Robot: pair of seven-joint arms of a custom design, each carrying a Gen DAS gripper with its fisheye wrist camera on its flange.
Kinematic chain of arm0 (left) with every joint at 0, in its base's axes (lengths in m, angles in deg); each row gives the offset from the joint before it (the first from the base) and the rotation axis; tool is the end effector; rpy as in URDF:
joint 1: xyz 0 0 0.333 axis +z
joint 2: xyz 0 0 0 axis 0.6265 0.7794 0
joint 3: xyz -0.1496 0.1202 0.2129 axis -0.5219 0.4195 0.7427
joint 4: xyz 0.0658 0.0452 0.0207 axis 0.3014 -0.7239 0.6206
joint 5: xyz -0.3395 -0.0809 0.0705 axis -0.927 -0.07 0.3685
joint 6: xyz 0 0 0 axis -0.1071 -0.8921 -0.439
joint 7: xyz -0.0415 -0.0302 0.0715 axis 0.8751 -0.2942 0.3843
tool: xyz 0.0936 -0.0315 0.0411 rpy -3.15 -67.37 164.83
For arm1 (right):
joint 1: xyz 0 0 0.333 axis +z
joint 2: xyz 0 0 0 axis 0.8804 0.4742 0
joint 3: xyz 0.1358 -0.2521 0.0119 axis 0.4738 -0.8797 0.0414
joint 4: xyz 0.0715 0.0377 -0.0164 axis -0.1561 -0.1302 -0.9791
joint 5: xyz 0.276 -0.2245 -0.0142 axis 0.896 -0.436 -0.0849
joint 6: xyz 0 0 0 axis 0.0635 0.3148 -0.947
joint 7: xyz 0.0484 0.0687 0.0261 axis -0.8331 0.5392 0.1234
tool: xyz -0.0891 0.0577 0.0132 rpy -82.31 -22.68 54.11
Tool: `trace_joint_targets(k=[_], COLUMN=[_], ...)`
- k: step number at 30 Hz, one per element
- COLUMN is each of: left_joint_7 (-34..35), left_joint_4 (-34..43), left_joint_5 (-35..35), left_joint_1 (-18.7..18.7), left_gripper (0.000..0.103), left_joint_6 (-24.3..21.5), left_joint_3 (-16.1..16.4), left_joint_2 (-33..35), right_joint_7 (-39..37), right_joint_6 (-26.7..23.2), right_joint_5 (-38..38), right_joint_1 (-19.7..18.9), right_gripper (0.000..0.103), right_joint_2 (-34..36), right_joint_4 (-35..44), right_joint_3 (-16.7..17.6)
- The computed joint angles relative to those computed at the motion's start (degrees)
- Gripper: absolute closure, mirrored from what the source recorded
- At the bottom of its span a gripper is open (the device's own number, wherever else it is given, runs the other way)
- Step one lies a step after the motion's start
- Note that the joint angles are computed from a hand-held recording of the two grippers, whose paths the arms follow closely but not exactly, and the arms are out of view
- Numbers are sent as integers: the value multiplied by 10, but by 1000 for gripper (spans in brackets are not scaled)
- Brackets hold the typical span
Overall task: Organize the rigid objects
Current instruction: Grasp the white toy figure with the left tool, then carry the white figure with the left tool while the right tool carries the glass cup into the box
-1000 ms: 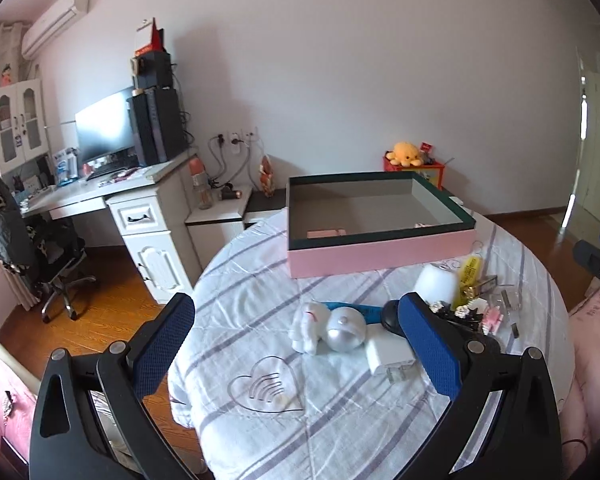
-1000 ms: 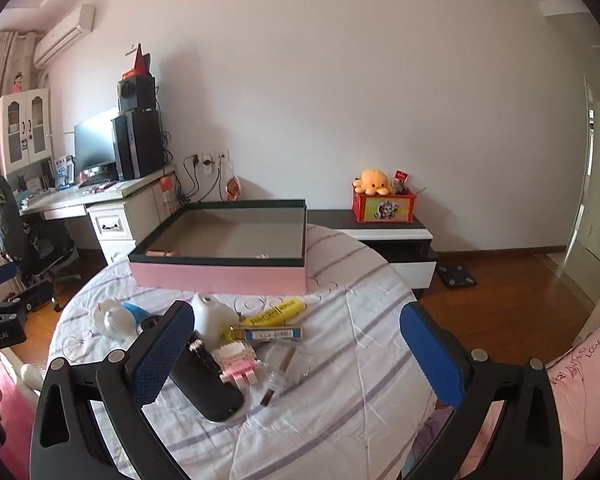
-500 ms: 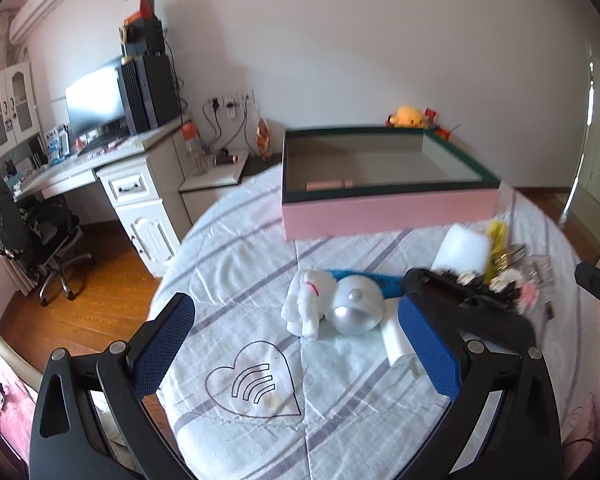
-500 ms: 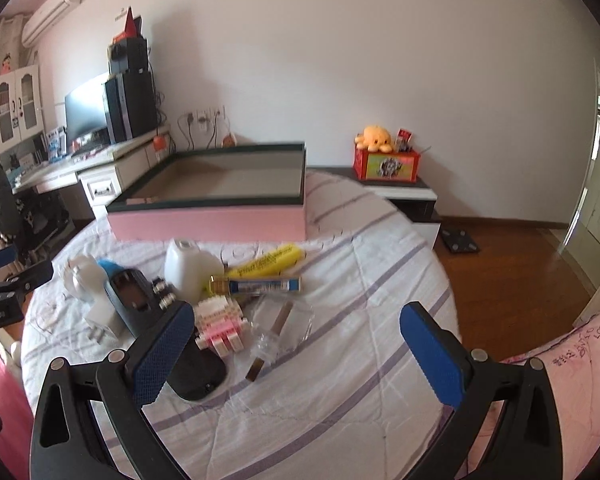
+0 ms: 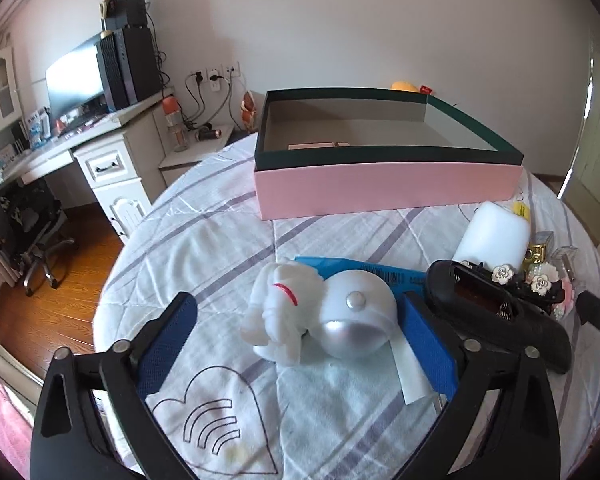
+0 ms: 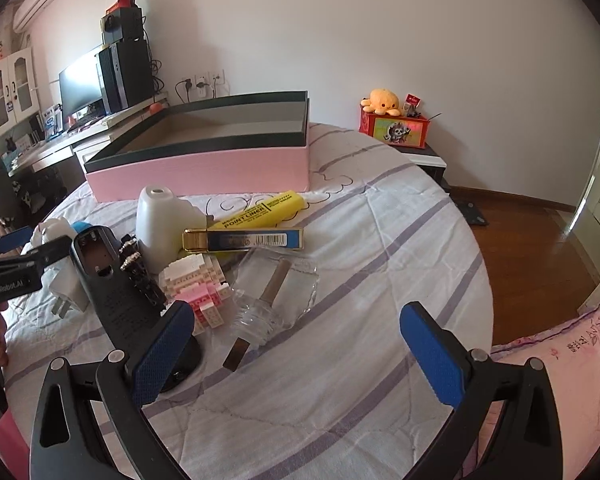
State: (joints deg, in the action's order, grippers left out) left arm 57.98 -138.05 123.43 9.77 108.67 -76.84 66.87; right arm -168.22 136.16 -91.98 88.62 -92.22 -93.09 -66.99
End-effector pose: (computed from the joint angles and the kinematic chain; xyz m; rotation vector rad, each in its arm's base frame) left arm 0.5126 -0.4229 0.4206 -1.4222 2.0356 -0.8761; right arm 0.3916 0.3201 0.4170 -1.5748 1.8979 -0.8163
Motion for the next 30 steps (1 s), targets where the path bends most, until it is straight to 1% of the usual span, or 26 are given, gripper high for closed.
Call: trace_joint_targets(k=[3, 4, 5, 6, 7, 8, 10, 12, 15, 19, 22, 27, 28, 29, 30], left_joint_7=[23, 26, 34, 53, 74, 87, 88, 77, 58, 38, 27, 25, 26, 30, 31], left_joint_4=[4, 5, 8, 11, 14, 17, 14, 7, -9, -38, -55, -67, -69, -70, -71], left_joint_5=[-28, -32, -40, -56, -75, -88, -94, -89, -70, -50, -35, -27, -28, -31, -30], left_joint_1=[14, 15, 17, 23, 29, 31, 27, 20, 10, 11, 15, 25, 27, 29, 30], left_gripper=[6, 9, 16, 20, 30, 31, 31, 31, 31, 31, 31, 31, 31, 31, 31], left_joint_6=[13, 16, 18, 16, 14, 12, 19, 27, 23, 22, 23, 22, 23, 23, 23], left_joint_3=[-11, -10, -12, -20, -28, -31, -25, -15, -2, 0, -3, -10, -13, -15, -16], left_joint_2=[7, 9, 13, 17, 23, 26, 24, 19, 5, -19, -34, -47, -48, -49, -50], right_joint_7=[6, 5, 5, 6, 4, 3, 2, 2, -7, -21, -47, -81, -86, -87, -90], right_joint_6=[7, 9, 7, 4, 4, 6, 5, 3, -6, -16, -32, -51, -42, -26, -11], right_joint_5=[-2, -1, -1, -2, 0, 2, 3, 4, 13, 28, 51, 73, 78, 81, 85], right_joint_1=[-1, -1, -1, -1, -1, -1, 0, 0, 1, 0, 0, -1, -3, -5, -7], right_gripper=[0, 0, 0, 0, 0, 0, 0, 0, 0, 0, 0, 0, 4, 15, 21], right_joint_2=[-1, -1, -1, -2, -1, -1, -2, -3, -4, 5, 18, 38, 40, 39, 39], right_joint_4=[-3, -3, -3, -3, -2, -2, -3, -3, -3, 6, 23, 50, 50, 44, 41], right_joint_3=[-1, -2, -1, 0, 0, -1, 0, 0, 1, -1, -5, -13, -16, -19, -22])
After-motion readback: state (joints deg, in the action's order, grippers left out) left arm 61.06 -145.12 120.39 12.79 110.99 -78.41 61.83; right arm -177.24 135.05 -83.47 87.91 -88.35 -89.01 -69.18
